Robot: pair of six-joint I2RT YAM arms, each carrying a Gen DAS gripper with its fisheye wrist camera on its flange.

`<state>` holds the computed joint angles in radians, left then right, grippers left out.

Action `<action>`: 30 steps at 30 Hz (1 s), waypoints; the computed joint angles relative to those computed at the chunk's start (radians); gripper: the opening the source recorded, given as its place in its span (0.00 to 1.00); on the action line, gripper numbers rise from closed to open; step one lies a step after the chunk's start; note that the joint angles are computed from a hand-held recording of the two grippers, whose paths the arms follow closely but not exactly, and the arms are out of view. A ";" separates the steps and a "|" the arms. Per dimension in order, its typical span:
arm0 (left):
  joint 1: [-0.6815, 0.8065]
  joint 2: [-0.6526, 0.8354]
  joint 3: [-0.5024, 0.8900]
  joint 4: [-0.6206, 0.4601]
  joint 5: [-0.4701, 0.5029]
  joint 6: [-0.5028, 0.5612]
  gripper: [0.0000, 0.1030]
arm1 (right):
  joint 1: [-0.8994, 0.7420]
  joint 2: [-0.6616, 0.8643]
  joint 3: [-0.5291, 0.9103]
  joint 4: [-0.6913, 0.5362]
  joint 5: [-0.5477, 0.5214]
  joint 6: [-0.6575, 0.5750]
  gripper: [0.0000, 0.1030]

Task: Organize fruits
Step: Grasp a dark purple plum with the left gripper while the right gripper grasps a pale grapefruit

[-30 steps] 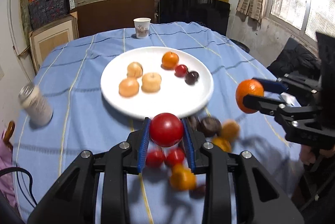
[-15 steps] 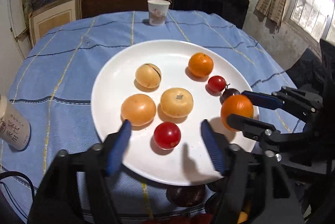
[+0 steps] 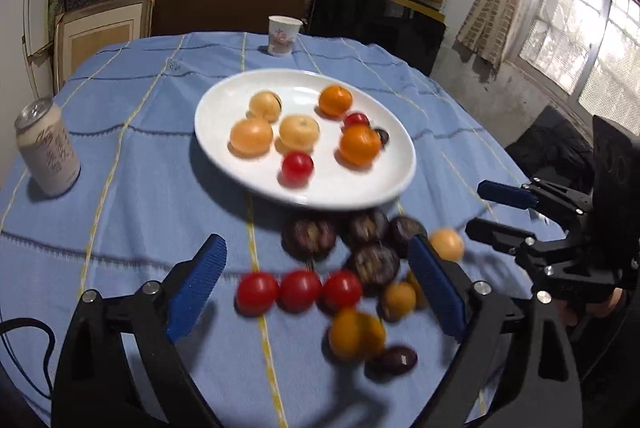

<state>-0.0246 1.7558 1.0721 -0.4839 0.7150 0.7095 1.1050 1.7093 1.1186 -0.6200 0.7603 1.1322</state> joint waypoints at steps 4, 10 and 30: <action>0.035 -0.068 -0.137 0.038 -0.028 0.093 0.87 | 0.088 0.077 0.022 -0.026 0.003 0.129 0.57; 0.044 -0.150 -0.292 0.100 -0.077 0.182 0.87 | 0.145 0.208 0.139 -0.068 0.003 0.136 0.55; -0.089 -0.121 -0.317 0.166 -0.200 0.026 0.69 | 0.158 0.077 -0.053 0.042 0.059 0.298 0.56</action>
